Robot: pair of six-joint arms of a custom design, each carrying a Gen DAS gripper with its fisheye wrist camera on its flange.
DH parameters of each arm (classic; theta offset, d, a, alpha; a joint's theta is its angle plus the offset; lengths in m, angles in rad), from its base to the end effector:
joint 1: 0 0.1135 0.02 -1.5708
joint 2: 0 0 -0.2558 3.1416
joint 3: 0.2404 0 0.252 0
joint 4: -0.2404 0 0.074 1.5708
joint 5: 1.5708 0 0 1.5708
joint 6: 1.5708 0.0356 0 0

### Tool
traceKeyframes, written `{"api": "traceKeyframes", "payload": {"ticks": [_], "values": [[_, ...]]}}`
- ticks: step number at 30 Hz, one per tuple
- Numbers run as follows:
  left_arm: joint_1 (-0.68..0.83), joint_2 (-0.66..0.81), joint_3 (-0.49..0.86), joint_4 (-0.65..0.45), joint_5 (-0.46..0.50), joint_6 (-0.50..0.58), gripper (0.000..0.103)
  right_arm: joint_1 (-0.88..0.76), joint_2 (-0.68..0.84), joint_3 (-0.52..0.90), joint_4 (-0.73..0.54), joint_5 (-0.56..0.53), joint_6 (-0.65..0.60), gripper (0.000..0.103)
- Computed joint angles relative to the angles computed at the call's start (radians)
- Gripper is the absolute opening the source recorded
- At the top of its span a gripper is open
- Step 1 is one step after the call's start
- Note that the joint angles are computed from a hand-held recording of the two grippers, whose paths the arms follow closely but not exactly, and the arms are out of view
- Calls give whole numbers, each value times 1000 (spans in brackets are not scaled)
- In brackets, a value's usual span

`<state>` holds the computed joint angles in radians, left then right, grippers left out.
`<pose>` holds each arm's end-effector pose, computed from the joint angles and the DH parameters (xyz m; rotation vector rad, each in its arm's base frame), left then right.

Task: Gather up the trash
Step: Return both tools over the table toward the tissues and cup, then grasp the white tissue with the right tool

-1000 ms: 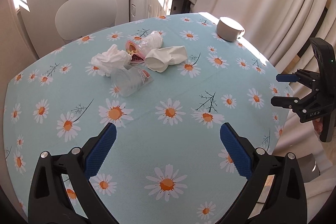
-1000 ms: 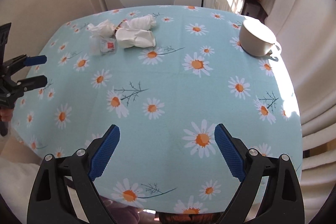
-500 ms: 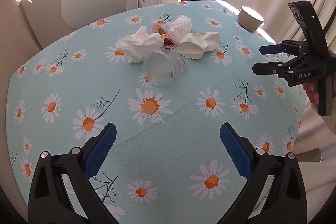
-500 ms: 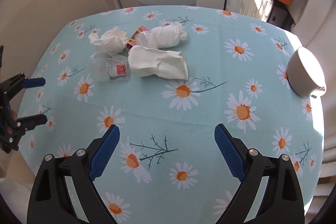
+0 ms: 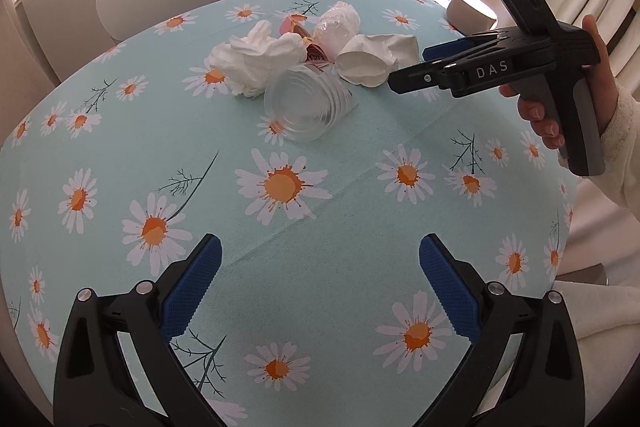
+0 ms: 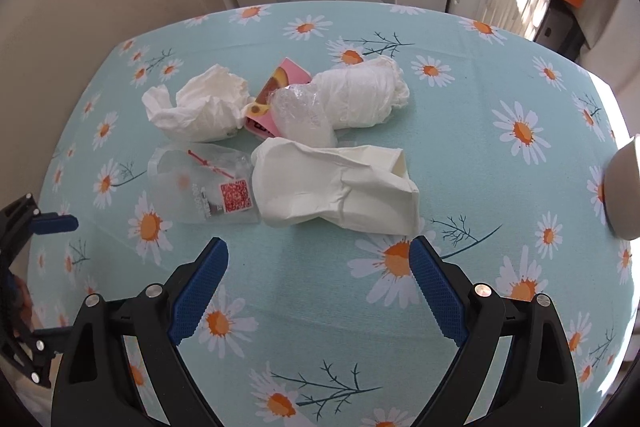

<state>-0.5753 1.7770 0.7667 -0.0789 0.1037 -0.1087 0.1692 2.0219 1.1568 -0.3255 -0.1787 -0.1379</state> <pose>0.2530 -0.1685 0.0915 0.6578 2.6191 -0.3544 0.3699 0.0696 0.0951 -0.4680 2.7139 0.2549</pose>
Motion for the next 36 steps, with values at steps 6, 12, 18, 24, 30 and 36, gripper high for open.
{"api": "traceKeyframes", "payload": {"ticks": [6,12,18,24,30,36], "values": [[28,65,37,39,36,30,97,10,105,117,-24,58,33,88],[58,137,78,99,68,68,97,10,120,126,-13,81,-18,48],[91,189,129,134,100,62,97,-2,95,79,-31,65,-61,6],[110,239,185,154,125,65,97,-2,19,-1,30,67,-61,4],[108,306,256,153,150,92,97,-26,-78,-81,67,62,-35,2],[103,340,297,170,171,100,95,-59,-141,-130,51,64,-63,1]]}}
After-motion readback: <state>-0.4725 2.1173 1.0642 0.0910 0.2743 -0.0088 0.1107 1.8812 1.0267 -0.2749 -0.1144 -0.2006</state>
